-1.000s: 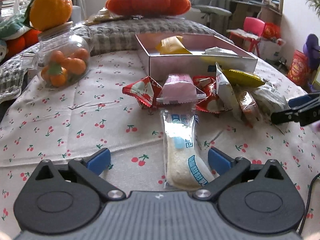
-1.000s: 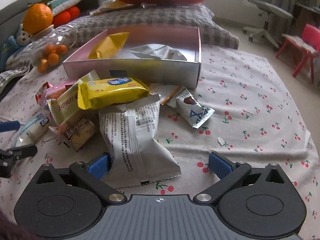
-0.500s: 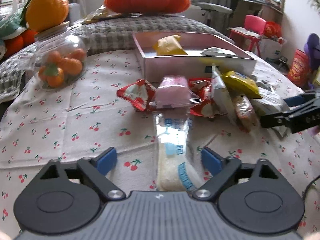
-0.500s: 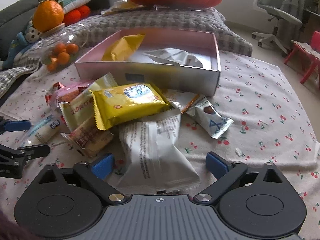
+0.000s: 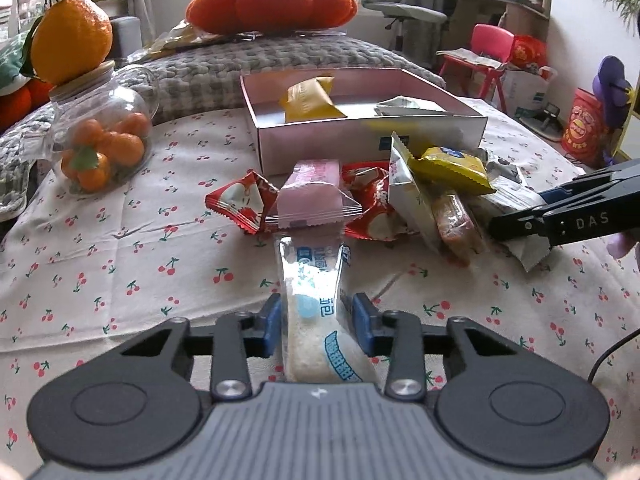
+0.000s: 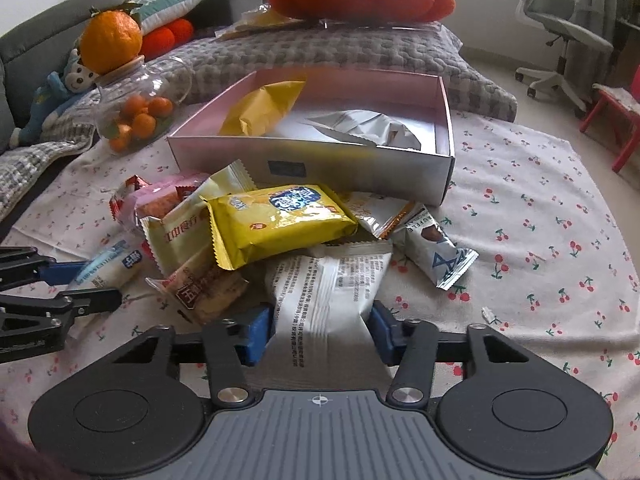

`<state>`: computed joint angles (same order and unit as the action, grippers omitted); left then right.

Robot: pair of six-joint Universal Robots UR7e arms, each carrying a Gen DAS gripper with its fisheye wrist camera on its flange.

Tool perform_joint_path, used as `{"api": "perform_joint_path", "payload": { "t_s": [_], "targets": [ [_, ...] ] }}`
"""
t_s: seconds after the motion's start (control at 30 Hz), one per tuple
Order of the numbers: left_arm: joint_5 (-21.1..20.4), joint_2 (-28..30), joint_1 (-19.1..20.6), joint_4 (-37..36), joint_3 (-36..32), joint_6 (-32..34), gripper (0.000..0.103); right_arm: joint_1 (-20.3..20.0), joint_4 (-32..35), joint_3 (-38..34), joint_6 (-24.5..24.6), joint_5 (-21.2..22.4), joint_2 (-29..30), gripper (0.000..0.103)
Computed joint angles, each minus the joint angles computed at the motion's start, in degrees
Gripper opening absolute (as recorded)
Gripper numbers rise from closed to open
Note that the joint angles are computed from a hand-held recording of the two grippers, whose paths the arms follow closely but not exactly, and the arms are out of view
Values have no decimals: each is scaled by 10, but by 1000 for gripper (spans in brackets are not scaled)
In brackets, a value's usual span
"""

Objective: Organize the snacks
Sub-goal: 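Grasp the clear blue-labelled bar with the left tool while the right tool grasps a white pack, then lower both held snacks into the pink-lined box and open both tools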

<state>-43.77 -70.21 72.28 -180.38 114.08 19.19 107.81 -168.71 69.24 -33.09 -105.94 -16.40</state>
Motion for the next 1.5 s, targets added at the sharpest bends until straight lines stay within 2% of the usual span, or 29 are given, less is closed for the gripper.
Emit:
{"api": "perform_joint_path", "payload": {
  "t_s": [0.2,0.43,0.73,1.0,1.2,1.33,1.5],
  "targets": [
    [-1,-14,-5,57,-11,-50,22,3,29,-2,38,-8,-8,48],
    [-2,-33,-8,151,-26,-129,19,5,62,1,87,-22,-24,47],
    [-42,-71,-9,254,-41,-232,17,3,96,19,155,-4,-55,47],
    [-72,-93,-23,237,-36,-221,16,0,90,29,195,35,-76,47],
    [-88,-86,-29,221,-49,-216,16,4,81,14,201,53,-75,47],
    [-86,-63,-31,209,-75,-208,16,8,81,-19,199,50,-58,47],
    [-88,-22,-28,203,-125,-190,16,11,109,-105,205,46,-16,47]
  ]
}}
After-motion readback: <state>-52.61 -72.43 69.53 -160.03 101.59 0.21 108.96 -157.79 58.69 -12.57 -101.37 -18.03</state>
